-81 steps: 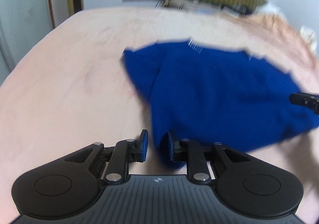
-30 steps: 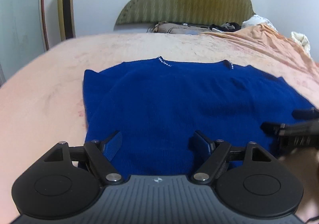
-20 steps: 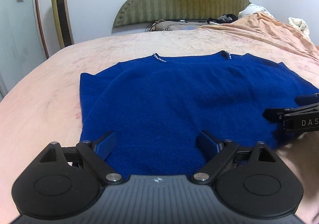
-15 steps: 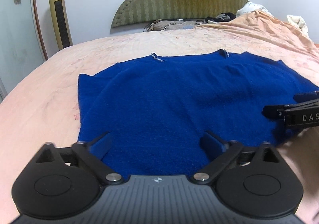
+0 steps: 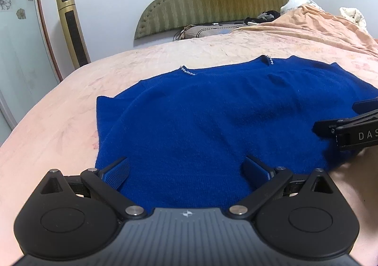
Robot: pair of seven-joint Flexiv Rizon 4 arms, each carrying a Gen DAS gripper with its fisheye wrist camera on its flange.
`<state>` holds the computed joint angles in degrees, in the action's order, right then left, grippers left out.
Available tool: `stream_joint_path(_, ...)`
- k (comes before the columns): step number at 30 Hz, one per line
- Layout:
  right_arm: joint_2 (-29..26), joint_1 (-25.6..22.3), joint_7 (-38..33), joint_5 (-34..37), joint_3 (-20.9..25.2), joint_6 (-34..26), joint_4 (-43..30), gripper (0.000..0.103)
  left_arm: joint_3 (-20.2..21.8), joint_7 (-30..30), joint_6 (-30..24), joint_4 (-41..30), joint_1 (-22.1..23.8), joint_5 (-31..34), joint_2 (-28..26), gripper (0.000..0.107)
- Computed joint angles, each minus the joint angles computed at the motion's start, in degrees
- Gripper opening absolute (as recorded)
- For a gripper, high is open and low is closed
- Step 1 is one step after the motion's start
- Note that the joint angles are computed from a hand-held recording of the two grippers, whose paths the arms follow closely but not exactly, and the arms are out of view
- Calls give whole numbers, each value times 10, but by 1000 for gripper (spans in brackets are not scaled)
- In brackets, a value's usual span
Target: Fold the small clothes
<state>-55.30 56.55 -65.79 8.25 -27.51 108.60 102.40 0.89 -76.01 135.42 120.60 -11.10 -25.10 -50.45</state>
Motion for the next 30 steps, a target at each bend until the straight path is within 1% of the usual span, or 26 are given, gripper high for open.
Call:
stream_joint_path(5,0,2,-1,1,-2,0,2,103,-8,-14,-6,1,16,20,2,103)
stream_joint_path(24,3,6,-1,2,-4,-1,7,103,-5,-32,-13,2,23,39,4,103)
stream_joint_path(28,4,5,-3,2,-4,2,10,103,0,-31,-3,11,21,42,10,103)
stream_joint_path(30,4,11,-5,11,-9,17,16,103,-7,-37,14,25,49,87,22,103)
